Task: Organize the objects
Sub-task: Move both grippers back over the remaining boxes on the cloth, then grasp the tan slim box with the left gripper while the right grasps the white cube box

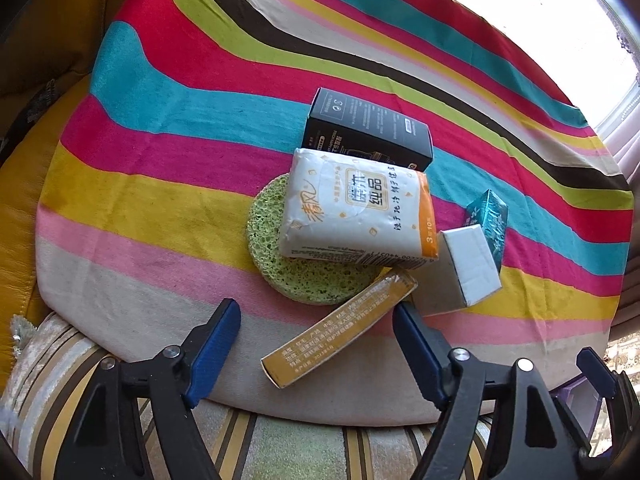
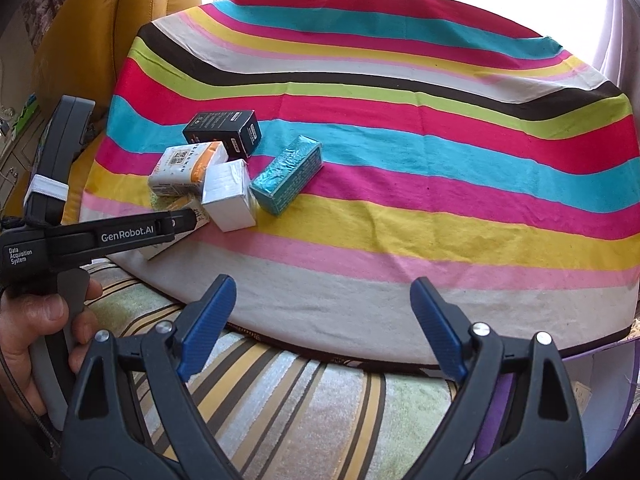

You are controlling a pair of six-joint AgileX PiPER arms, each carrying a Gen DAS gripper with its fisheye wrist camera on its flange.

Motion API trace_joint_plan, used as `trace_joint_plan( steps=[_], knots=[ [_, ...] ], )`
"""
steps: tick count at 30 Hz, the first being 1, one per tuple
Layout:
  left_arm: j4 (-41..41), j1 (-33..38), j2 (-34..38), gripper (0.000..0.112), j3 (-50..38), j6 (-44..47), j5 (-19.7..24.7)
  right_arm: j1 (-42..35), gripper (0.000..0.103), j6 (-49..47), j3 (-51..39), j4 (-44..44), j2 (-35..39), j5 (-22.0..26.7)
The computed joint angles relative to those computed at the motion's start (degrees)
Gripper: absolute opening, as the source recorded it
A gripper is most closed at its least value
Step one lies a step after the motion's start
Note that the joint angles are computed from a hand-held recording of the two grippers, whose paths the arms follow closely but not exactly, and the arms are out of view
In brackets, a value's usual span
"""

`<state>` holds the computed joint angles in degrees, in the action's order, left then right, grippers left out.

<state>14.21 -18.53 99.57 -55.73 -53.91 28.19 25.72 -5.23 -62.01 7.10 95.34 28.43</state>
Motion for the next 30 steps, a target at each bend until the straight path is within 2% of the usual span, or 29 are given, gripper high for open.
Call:
trace_joint_plan(
  steps=[4,8,10,11,14,16,18,24,30],
  knots=[
    [-2.05,0.37,-0.84,0.080,0.87,2.47,-0.52,1.58,0.089,0.75,-1.34,-0.83,1.09,-0.02],
    [-3.18,0.48,-2.22,0.080,1.89,5.30,-0.45,3.07,0.082,0.73,-3.34,-1.52,2.81,0.22],
    [-4.91,0.89,-2.49,0.072,2.31,8.17,-0.93,3.65,0.082,0.65,-4.56,-1.64,3.87,0.43],
    [-6.68,1.03,-1.97,0.063,1.65,10.36,-0.58,3.91,0.080,0.68,-5.19,-1.81,4.37,0.64],
    [-8.46,1.05,-1.74,0.048,1.10,14.58,-0.13,4.39,0.077,-0.04,-6.87,-1.30,5.65,1.05],
    [-9.22,1.14,-2.29,0.044,1.28,16.85,0.61,4.49,0.074,-0.77,-8.19,-0.34,6.76,1.61],
    [-13.68,2.43,-2.66,0.036,1.72,22.50,0.16,4.66,0.073,-1.00,-9.44,0.31,7.78,2.10],
    [-21.10,3.14,-5.54,0.028,5.32,31.15,-1.51,5.89,0.069,-1.26,-12.16,0.56,9.94,2.85],
    [-24.94,4.34,-9.15,0.025,8.71,35.88,-2.63,7.54,0.056,-0.69,-15.88,0.29,12.82,4.98]
  ],
)
